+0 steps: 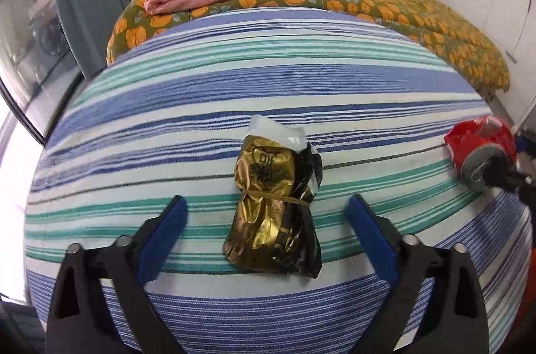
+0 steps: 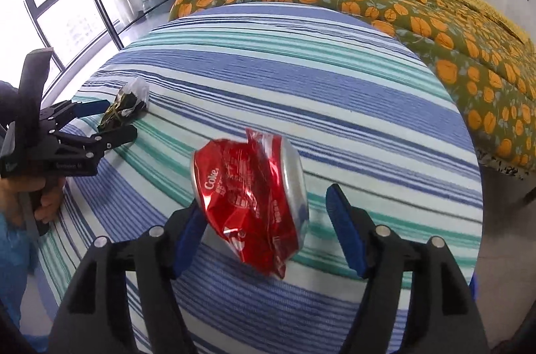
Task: Collect trash
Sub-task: 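Grasp the gold wrapper with the left tool while the right tool holds the can, then carry both items over the blue wastebasket and open both tools to drop them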
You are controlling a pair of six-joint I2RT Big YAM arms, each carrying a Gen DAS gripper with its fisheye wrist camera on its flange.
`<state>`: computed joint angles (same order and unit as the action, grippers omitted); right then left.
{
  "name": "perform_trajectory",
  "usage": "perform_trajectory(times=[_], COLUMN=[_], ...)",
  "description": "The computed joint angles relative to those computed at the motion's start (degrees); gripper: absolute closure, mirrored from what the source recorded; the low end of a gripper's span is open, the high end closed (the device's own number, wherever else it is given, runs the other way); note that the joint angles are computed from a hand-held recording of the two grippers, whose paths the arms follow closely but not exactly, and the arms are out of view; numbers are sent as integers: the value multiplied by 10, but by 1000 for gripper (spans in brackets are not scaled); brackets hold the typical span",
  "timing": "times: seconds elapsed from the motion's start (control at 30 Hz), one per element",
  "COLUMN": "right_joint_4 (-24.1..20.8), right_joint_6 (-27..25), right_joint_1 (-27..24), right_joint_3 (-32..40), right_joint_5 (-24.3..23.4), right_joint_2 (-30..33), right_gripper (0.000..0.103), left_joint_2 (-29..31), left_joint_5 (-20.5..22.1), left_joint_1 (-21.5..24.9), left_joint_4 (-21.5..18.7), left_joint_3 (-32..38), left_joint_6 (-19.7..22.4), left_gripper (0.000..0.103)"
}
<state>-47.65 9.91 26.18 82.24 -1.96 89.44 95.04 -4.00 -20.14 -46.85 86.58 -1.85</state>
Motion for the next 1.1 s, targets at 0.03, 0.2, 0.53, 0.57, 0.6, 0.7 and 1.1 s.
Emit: perform_trajectory(times=[0.03,0.2,0.53,0.57,0.6,0.7,1.1], right_joint_4=[-1,-3,25,29,31,37,-5], right_joint_6=[-3,-10,29,40,52,83,53], right_joint_1=[-1,-3,-27,-36,-48,-92,-373], right_joint_3=[2,11,-83,-101,-120,-181,-337], right_joint_5=[-1,-7,-43,-49,-54,-57,-100], right_joint_2=[1,2,-108,-128,-151,-222,-339], right_gripper=[34,54,55,55,55,55,55], left_joint_2=[1,0,-82,-88,-92,-98,59], left_joint_5=[-1,5,31,36,42,56,106], left_joint_1=[-1,0,-59,-71,-86,-137,-326], left_joint_4=[-2,-6,22,19,16,10,-39], left_joint_3=[2,8,-50,-53,-54,-51,132], left_joint_6=[1,-17,-46,-47,-50,-56,-110], left_gripper=[19,62,66,66,66,66,66])
